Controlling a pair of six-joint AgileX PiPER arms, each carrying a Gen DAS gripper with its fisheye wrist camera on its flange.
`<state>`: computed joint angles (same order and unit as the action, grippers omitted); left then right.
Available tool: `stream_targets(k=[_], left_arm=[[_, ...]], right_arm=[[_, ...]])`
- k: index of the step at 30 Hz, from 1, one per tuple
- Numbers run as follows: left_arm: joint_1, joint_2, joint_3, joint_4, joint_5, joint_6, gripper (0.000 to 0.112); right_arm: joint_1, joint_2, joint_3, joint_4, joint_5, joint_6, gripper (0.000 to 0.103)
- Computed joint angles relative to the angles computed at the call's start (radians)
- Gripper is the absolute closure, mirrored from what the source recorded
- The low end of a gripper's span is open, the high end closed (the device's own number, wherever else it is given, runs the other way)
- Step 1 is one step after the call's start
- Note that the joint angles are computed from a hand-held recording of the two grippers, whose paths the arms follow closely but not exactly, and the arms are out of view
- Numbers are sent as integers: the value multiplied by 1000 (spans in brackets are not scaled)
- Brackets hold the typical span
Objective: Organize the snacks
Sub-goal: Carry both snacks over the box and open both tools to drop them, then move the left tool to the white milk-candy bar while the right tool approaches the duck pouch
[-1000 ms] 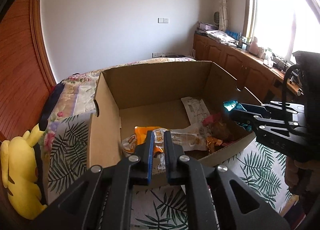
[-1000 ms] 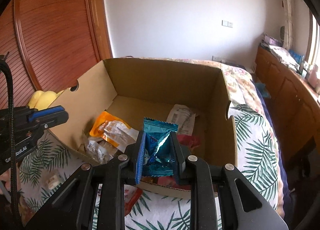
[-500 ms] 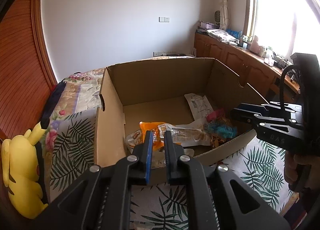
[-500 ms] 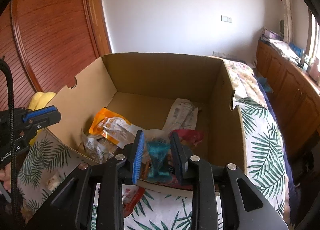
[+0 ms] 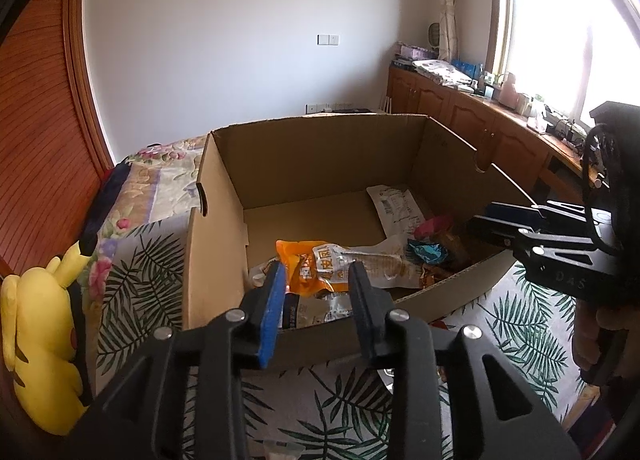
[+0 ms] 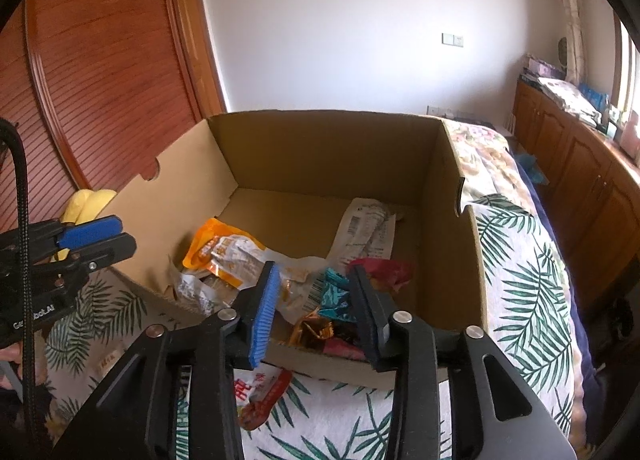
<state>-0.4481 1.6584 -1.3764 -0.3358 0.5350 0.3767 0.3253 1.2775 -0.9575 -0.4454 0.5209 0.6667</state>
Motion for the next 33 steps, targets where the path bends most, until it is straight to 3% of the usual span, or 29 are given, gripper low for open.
stream_targets(k=[10, 16, 17, 23, 33], left_arm=[[18, -88, 91, -40, -39, 79, 69], [66, -158, 156, -179, -37, 221, 40], [77, -174, 174, -219, -37, 264, 39], [104, -242, 263, -294, -31, 379, 38], [148, -299, 471, -429, -55, 582, 38]], right_arm=[[188, -139, 93, -207, 49, 182, 38], [316, -202, 165, -323, 87, 335, 23], [333, -207, 177, -333, 90, 356, 21], [394, -203, 235, -403, 93, 469, 20], [343, -137, 315, -435, -11, 551, 20]])
